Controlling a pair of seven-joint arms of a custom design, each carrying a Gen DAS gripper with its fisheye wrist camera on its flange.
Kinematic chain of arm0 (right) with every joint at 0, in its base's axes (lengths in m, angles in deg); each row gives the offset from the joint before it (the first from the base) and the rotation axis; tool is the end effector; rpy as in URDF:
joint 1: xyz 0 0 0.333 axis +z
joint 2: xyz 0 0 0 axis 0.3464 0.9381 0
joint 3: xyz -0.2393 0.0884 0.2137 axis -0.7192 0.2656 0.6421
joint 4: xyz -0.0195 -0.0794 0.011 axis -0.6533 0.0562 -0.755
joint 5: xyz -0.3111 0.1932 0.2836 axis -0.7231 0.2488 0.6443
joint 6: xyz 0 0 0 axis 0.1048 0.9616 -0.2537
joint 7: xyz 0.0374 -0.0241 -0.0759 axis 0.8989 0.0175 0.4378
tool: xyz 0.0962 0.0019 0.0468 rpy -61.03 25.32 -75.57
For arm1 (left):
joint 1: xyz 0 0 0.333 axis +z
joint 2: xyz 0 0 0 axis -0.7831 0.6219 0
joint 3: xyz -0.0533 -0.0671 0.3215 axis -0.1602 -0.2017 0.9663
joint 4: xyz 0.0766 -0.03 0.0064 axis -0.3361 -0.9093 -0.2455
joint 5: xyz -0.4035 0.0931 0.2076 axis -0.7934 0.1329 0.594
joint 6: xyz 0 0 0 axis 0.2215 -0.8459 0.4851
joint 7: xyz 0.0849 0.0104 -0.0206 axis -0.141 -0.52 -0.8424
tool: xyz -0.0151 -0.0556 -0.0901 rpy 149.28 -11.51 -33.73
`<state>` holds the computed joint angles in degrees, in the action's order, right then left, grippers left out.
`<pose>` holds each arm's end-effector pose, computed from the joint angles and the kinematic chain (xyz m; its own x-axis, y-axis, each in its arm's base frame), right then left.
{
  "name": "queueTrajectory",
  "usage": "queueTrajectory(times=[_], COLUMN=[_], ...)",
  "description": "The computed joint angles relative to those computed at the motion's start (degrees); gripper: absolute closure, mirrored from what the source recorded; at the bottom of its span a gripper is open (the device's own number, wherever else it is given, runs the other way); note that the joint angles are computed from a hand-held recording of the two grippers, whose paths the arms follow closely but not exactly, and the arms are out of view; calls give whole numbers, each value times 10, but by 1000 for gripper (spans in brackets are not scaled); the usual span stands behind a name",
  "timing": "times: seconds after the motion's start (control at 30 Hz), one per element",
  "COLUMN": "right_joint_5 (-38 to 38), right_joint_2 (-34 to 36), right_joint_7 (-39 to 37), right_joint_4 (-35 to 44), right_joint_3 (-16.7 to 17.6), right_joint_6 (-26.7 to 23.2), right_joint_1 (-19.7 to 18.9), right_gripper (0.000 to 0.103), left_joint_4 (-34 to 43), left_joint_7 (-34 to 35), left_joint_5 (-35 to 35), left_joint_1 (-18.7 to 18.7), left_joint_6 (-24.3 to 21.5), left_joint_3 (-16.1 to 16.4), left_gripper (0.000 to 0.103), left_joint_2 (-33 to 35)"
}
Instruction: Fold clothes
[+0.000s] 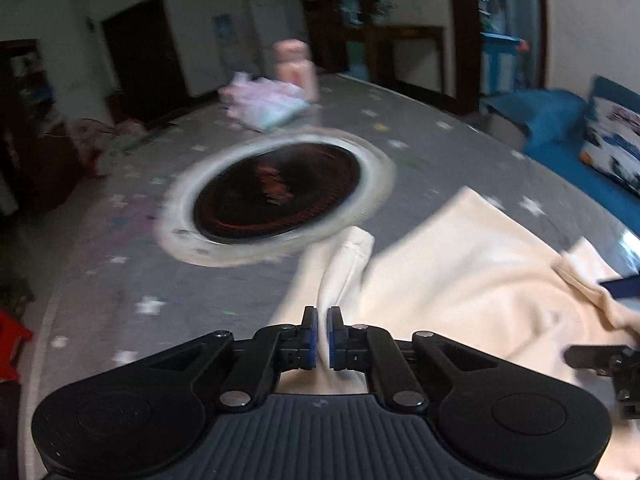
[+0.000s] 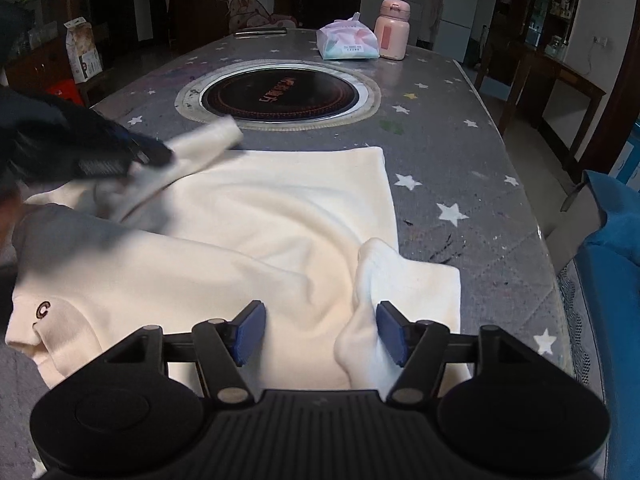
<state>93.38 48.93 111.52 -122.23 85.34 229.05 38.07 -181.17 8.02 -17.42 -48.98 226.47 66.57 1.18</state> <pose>0.5932 0.2418 0.4644 0.5645 -0.8233 0.0595 -0.6211 -0.4711 -0.6263 0.5669 -0.0677 0.4933 0.0494 -0.9853 -0.1635 -0.6815 0.0865 -0.7267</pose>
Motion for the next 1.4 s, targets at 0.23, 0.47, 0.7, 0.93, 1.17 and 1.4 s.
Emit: queueTrajectory(times=[0.23,0.47,0.7,0.93,1.17,1.4], right_joint_5=[-8,-2,11,17,20,35], right_joint_2=[-3,-6,23,72,126,186], right_joint_7=[11,2,4,15,31,36], right_joint_4=[-4,5,47,109,175,251], right_joint_3=[0,1,-3,-12,-24,-29], right_joint_6=[2,11,6,-12,-37,-71], right_joint_1=[-1,-1,-1,2,7,5], right_gripper=[39,39,40,45,48,53], left_joint_4=[-38,-72,-87,-47,27,32], left_joint_7=[-153,-227,-137,-6,79,137], left_joint_5=[98,158,53,-59,-137,-183], left_joint_1=[80,118,55,1,-11,-9], left_joint_6=[-52,-209,-176,-83,-98,-73], left_joint_3=[-20,-34,40,57,43,41], left_gripper=[98,98,93,50,50,93], left_joint_2=[-88,-167,-173,-91,17,32])
